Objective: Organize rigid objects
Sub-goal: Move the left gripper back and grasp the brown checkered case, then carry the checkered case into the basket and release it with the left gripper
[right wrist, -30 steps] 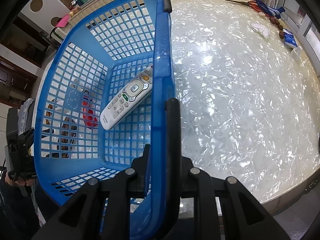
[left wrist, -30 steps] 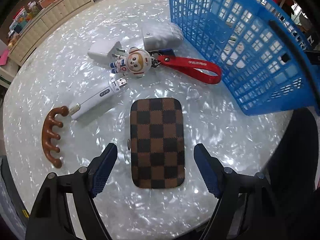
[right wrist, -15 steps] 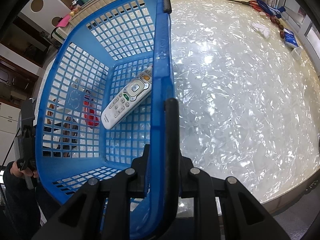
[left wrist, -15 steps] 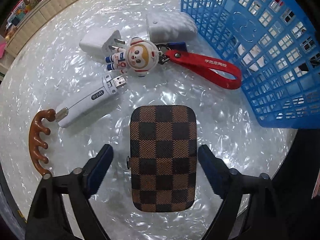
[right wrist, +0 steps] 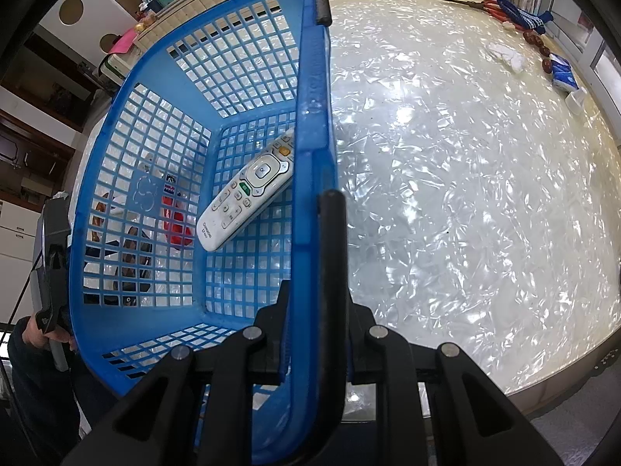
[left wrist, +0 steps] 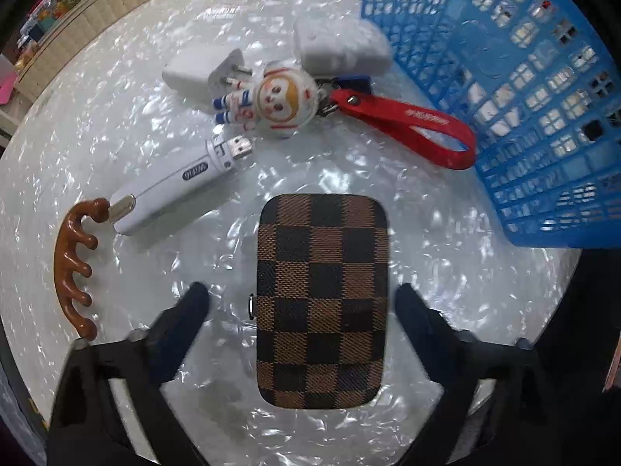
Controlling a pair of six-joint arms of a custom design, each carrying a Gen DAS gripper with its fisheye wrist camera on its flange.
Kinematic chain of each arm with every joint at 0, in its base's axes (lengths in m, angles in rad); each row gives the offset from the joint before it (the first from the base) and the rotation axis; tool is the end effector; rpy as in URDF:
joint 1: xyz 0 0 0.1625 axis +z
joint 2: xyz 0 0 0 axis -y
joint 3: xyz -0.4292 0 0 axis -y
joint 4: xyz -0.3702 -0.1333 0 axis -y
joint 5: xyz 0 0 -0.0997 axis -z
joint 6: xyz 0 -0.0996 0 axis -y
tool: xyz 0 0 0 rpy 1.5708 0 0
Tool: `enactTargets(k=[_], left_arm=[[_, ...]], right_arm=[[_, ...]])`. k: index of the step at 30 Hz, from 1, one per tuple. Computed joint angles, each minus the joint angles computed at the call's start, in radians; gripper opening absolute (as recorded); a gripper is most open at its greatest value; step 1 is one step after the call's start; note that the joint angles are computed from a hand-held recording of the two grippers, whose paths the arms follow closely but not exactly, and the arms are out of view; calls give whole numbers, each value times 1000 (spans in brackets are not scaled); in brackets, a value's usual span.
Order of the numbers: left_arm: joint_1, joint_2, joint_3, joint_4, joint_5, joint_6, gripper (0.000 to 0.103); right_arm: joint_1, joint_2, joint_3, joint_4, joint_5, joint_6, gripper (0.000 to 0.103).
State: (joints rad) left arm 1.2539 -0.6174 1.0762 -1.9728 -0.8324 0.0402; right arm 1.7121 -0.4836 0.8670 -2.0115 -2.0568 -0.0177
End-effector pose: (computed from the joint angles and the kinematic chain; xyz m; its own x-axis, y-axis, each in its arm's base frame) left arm -0.0518 -0.8010 0.1678 -0.6778 0.3047 -0.6692 0.3386 0.9372 0.0837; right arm 0.2025 -0.8074 0.1414 -0.8765 -0.1155 0.4673 -0.1561 0.9865 -0.0490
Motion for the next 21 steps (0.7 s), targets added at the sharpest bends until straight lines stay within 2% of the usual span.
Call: enactTargets(k=[1, 2, 11, 21], left_arm=[[-5, -6, 10, -3, -3, -3, 72], [-9, -9, 15, 0, -2, -5, 71], [-1, -16, 5, -11, -11, -29, 70], [-43, -90, 26, -52, 8, -30, 70]], right_arm=[[0, 0, -1, 1, 1, 1, 20], [-1, 0, -3, 2, 1, 1, 20], [-4, -1, -6, 9, 11, 6, 20], [-6, -13, 10, -5, 18, 1, 20]])
